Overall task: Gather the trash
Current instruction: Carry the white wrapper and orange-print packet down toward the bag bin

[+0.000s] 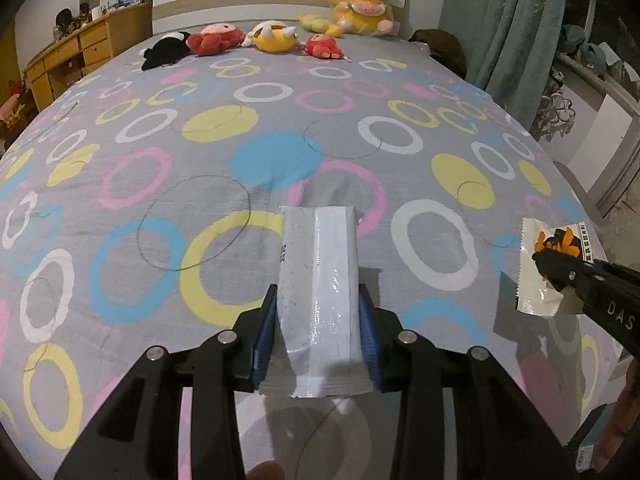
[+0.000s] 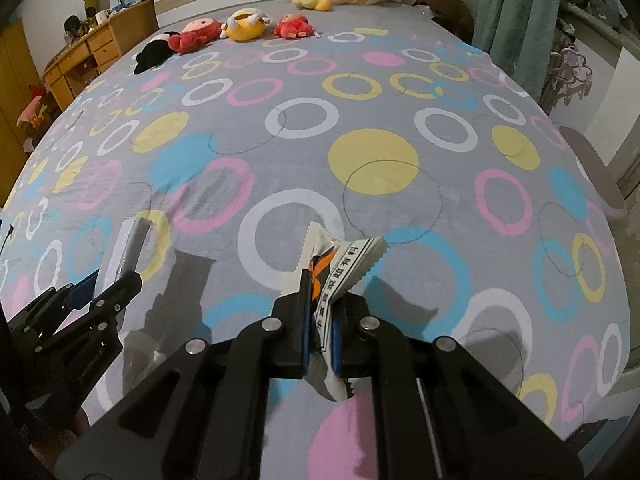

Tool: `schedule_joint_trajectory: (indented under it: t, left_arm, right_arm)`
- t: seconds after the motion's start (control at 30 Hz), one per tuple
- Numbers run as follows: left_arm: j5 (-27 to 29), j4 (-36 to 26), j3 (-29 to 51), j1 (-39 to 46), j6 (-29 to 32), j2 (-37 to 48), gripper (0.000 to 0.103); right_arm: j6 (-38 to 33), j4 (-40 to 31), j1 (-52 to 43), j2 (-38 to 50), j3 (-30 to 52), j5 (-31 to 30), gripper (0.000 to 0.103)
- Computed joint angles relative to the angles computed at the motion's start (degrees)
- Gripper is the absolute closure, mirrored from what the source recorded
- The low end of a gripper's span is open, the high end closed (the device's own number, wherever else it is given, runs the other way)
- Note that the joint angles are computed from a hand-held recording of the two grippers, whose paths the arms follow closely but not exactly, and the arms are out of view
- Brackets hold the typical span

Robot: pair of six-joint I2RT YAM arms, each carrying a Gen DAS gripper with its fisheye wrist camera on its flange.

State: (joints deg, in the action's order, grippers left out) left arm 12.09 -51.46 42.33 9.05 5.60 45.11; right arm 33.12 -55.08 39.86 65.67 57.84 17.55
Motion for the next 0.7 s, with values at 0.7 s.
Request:
schedule_joint_trajectory:
  t: [0.7]
  left_arm:
    - [5.9,-20.9,3.7,7.8,11.4,-19.3,0.066]
  right_arm:
    - [38.2,-29.8,37.8,-11.1,6.2,16.9,0.095]
